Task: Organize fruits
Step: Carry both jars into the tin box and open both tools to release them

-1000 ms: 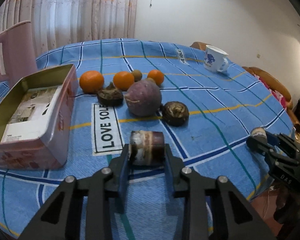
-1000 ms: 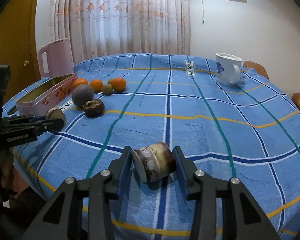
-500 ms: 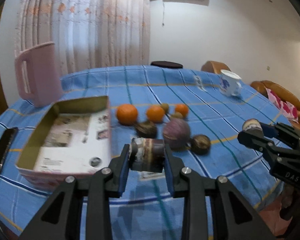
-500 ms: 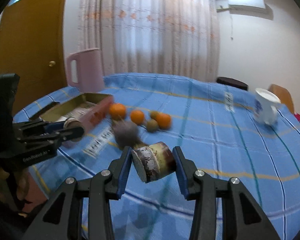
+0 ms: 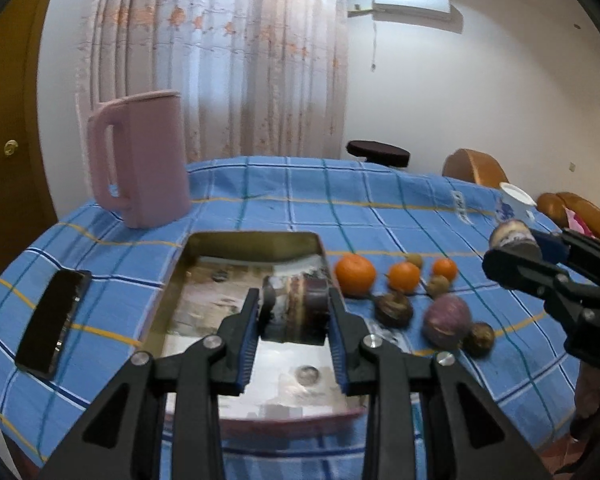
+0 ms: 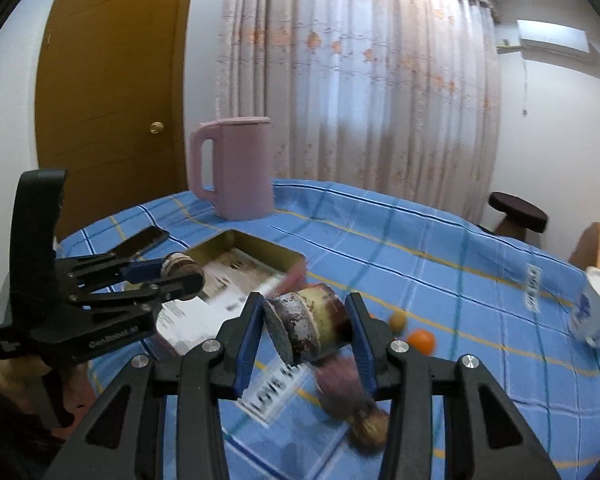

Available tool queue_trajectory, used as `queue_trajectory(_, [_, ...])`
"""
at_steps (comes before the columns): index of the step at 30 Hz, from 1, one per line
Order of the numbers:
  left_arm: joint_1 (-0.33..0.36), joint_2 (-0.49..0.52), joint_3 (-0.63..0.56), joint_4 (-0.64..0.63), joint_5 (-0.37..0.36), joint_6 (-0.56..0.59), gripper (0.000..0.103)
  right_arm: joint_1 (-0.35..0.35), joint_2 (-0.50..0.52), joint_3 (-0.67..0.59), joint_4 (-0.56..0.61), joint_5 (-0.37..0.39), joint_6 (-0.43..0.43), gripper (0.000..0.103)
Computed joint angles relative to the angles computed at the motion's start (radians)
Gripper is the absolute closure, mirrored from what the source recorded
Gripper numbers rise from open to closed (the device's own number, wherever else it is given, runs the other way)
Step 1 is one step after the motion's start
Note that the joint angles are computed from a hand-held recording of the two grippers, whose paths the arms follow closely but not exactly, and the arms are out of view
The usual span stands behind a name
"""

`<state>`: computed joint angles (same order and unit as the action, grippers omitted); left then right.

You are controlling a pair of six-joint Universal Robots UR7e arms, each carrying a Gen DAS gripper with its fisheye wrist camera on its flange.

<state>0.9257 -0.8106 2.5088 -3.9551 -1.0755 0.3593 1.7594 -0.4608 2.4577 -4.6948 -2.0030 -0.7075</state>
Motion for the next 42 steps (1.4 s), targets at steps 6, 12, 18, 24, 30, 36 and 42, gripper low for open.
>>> queue_trajectory(6, [0.058, -0.043, -0.068, 0.124, -0.007, 0.0, 0.071, 0.016, -0.048, -0.079, 0.187, 0.018, -0.002, 0.059])
queue_trajectory(12, [0.091, -0.039, -0.117, 0.187, -0.001, 0.005, 0.071, 0.022, -0.044, -0.161, 0.314, 0.009, -0.019, 0.059])
queue_trajectory(18, [0.11, -0.037, -0.139, 0.214, 0.009, 0.015, 0.071, 0.01, -0.034, -0.215, 0.406, 0.012, -0.01, 0.059])
queue_trajectory(24, [0.127, -0.034, -0.157, 0.241, 0.019, 0.019, 0.071, -0.001, -0.017, -0.253, 0.458, 0.024, 0.001, 0.059])
queue_trajectory(30, [0.135, -0.033, -0.167, 0.253, 0.02, 0.026, 0.071, 0.0, 0.005, -0.278, 0.479, 0.016, -0.002, 0.059])
queue_trajectory(36, [0.146, -0.03, -0.175, 0.262, 0.021, 0.035, 0.071, -0.003, 0.014, -0.288, 0.493, 0.011, 0.003, 0.059])
queue_trajectory(42, [0.159, -0.025, -0.182, 0.28, 0.022, 0.041, 0.071, -0.013, 0.024, -0.301, 0.517, 0.006, 0.004, 0.059])
